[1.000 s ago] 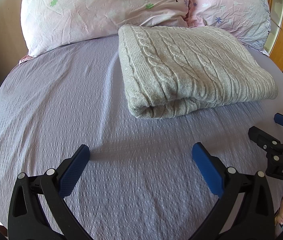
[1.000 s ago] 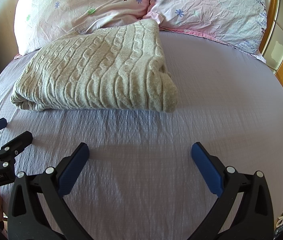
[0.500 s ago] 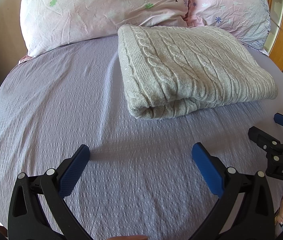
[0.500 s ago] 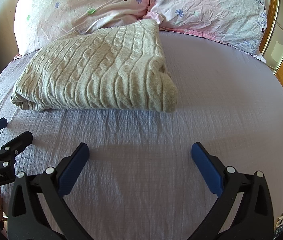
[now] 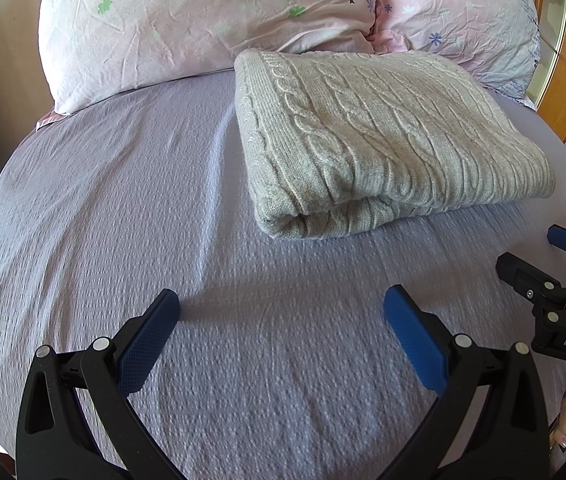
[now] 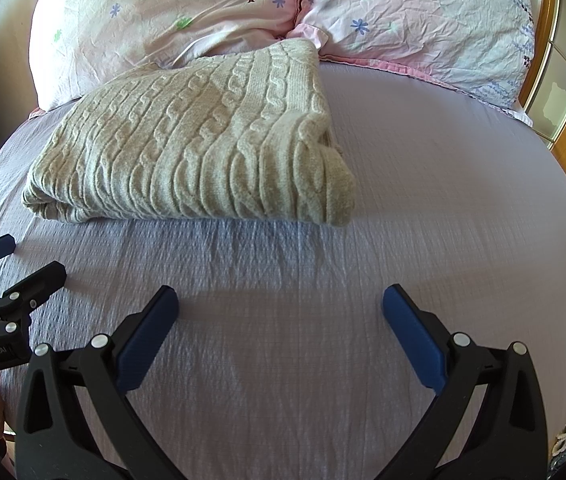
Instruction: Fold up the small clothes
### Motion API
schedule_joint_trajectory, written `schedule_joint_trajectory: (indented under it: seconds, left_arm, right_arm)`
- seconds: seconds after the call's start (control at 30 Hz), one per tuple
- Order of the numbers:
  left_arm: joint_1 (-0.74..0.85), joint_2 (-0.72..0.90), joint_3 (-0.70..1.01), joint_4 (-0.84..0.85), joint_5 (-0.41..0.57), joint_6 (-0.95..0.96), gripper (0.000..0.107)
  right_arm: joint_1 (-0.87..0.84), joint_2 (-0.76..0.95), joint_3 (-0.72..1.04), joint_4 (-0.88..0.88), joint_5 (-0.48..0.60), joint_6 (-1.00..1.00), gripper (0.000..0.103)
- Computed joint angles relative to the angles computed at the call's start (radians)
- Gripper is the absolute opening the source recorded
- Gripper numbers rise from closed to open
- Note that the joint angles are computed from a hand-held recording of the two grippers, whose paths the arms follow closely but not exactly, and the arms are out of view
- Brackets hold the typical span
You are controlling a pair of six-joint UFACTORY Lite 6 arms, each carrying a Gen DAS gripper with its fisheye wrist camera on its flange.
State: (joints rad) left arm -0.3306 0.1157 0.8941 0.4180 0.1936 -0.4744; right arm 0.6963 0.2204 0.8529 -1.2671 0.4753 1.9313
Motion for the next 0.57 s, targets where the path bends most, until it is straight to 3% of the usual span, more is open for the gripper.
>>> schedule_joint_trajectory:
  seconds: [0.57]
  left_arm:
    - [0.000,0.000,-0.001,-0.001,-0.001,0.001,0.102]
  right_arm:
    - [-0.001,0.003,0.001,-0.005,-0.001,0.005,0.101]
